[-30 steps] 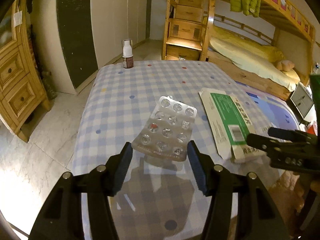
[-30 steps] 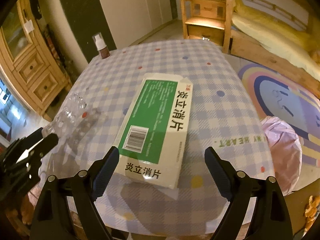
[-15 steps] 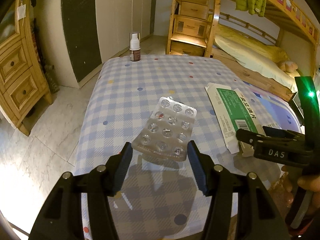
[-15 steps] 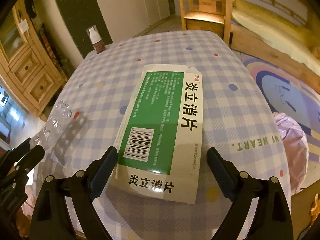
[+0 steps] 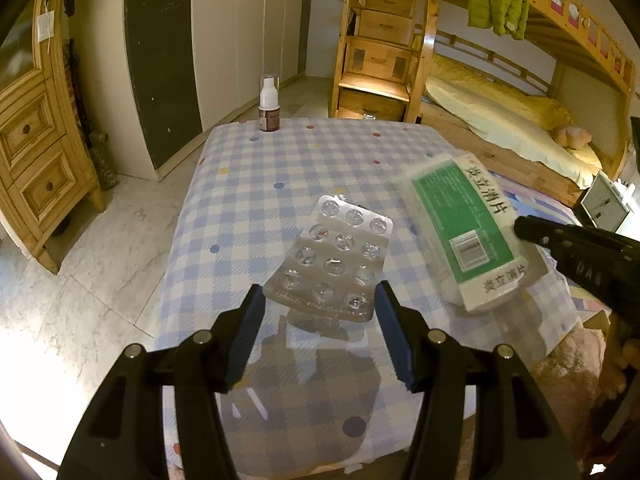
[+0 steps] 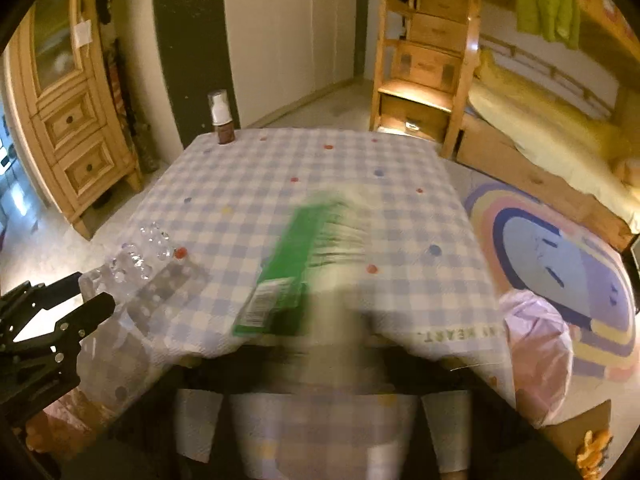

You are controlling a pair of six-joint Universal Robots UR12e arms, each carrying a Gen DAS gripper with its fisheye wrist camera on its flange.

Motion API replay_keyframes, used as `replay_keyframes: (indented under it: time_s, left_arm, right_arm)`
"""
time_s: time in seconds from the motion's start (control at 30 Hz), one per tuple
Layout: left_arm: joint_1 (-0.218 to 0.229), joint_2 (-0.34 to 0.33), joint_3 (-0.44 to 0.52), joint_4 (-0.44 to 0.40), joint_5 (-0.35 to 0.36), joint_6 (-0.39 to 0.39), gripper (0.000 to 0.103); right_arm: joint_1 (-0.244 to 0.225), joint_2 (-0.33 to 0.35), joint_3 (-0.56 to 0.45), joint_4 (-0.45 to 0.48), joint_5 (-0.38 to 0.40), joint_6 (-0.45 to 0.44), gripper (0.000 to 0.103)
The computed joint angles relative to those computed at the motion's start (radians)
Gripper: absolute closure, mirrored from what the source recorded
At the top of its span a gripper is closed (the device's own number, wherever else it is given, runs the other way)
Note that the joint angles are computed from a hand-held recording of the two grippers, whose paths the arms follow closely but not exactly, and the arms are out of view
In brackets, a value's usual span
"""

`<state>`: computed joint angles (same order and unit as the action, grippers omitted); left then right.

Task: Collect trash
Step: 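Lift the medicine box with the right gripper while the left gripper grasps the silver blister pack, then carry the medicine box and blister pack toward the pink bin with both grippers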

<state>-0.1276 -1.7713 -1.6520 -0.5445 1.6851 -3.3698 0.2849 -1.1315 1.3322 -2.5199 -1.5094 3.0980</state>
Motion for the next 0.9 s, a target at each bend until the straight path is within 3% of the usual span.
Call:
replay_keyframes:
  time_s: [0.07, 0.13, 0.17, 0.23, 0.37, 0.57, 0.77, 0.9]
  left_arm:
    - [-0.002, 0.001, 0.000, 0.002, -0.004, 0.003, 0.048]
    - [-0.004, 0.003, -0.002, 0.005, -0.004, 0.006, 0.048]
    - [-0.006, 0.003, -0.002, 0.005, -0.001, 0.007, 0.048]
    - [-0.006, 0.003, -0.002, 0.004, -0.001, 0.008, 0.048]
    - [-0.007, -0.002, 0.003, -0.009, -0.013, 0.023, 0.048]
    - [-0.021, -0.032, 0.026, -0.061, -0.029, 0.069, 0.048]
    - [-0.034, -0.055, 0.043, -0.099, -0.017, 0.091, 0.048]
    - [-0.040, -0.064, 0.054, -0.129, -0.012, 0.103, 0.053]
  right_arm:
    - [-0.022, -0.003, -0.008, 0.055, 0.076, 0.042, 0.093]
    - [-0.029, -0.001, -0.012, 0.083, 0.095, 0.065, 0.089]
    - [-0.032, -0.002, -0.009, 0.089, 0.099, 0.070, 0.084]
    - [-0.034, -0.004, -0.003, 0.102, 0.109, 0.066, 0.054]
    - [-0.032, -0.002, 0.005, 0.127, 0.149, 0.026, 0.042]
    - [-0.039, 0.004, 0.009, 0.136, 0.210, 0.001, 0.040]
    - [-0.054, 0.027, -0.013, 0.170, 0.256, 0.030, 0.040]
    - [-0.058, 0.040, -0.025, 0.182, 0.285, 0.034, 0.041]
